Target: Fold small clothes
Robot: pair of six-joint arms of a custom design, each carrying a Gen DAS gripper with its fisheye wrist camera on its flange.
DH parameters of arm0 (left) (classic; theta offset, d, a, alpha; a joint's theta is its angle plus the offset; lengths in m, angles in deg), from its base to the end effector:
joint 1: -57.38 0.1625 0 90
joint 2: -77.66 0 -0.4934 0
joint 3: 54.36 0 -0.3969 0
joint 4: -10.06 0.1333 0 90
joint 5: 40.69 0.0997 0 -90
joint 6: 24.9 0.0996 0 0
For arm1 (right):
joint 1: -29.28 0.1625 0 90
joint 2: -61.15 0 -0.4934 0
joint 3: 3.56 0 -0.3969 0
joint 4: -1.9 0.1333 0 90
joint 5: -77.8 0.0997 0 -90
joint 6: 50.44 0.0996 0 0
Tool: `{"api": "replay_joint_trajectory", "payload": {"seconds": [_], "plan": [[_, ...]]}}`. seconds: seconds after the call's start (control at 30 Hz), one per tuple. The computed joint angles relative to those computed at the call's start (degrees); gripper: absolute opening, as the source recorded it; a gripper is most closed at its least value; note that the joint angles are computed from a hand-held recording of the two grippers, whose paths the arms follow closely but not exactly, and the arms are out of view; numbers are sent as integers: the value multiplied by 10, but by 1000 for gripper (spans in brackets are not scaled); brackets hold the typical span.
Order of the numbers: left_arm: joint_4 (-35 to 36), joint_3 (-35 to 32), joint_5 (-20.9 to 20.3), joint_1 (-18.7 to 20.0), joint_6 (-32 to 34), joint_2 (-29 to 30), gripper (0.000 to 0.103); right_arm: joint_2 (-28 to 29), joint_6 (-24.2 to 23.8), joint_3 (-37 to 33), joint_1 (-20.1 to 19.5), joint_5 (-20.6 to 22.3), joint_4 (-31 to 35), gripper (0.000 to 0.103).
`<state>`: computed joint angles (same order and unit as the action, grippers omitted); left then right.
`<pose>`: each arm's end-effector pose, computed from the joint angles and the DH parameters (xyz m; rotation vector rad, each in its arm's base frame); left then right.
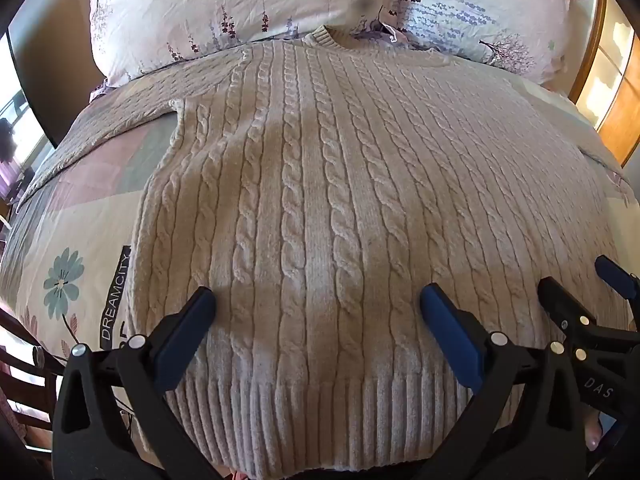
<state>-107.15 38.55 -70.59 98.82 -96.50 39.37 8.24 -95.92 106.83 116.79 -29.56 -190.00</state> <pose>-0.3664 -0.6165 0.0547 -0.1295 2.1243 -0.8003 0.0753 -0.6526 0.2233 0.7570 -2.3398 0.7633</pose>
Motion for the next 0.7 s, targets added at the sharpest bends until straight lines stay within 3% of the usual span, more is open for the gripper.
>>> {"api": "replay_joint_trajectory", "payload": {"seconds": [0.7], "plan": [[0, 0, 3, 0, 0, 0, 101, 1, -2, 1, 0, 1, -4, 102]]}}
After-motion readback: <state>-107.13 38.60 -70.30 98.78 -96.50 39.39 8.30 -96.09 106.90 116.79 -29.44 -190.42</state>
